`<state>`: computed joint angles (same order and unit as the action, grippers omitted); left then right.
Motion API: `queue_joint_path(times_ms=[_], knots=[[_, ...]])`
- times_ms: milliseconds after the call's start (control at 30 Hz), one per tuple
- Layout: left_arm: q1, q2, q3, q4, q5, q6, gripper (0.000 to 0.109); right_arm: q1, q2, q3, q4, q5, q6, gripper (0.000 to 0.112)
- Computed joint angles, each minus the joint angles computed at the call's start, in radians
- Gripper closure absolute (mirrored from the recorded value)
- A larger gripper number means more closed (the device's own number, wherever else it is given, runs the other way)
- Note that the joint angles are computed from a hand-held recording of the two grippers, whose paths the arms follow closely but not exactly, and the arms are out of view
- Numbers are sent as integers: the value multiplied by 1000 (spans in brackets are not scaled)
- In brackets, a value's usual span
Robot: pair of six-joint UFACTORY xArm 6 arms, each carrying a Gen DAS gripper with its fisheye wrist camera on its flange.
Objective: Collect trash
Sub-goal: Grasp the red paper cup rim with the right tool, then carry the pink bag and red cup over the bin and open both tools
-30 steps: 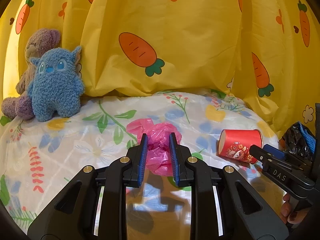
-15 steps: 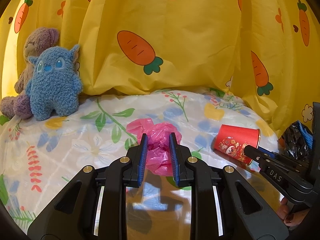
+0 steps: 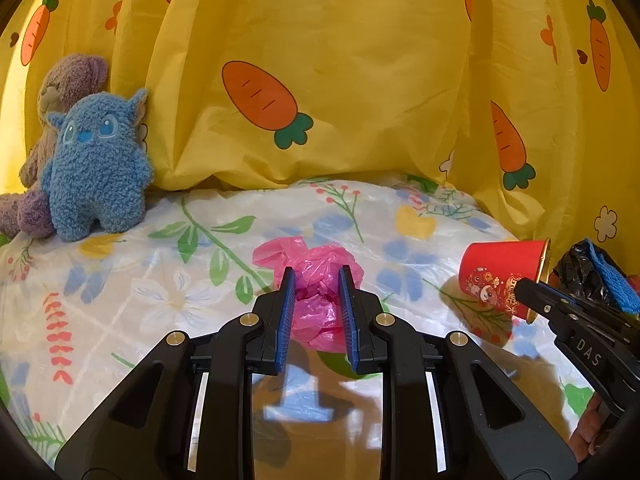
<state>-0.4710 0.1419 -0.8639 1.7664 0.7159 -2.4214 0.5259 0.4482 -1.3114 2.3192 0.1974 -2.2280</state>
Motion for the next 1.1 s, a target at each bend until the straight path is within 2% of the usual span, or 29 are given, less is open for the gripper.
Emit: queue_joint_path(times_ms=[100,233,533,700,867,933,1033,1100], knots=[[-1,0,1,15,-2,-9,87,-6,-39,35,111,-5,-135,109],[-4,7,-5,21,-5,-4,87,-19,-94,94,196,6,-245,109],[-8,25,-38,87,-75,-32,87,-77,-230,241,271,45,-360,109],[-58,34,-95,101,-99,20,87,-133,-288,300,322,45,-438,109],[-107,84,-229,132,-182,80,87,-227,-331,315,573,20,-705,109],[-115,127,-313,165,-242,82,87,-271,-334,308,609,5,-721,109],[-133,219,-461,205,-306,99,87,-340,-314,276,746,-33,-855,109],[-137,293,-572,253,-367,74,87,-367,-287,241,758,-68,-860,109]])
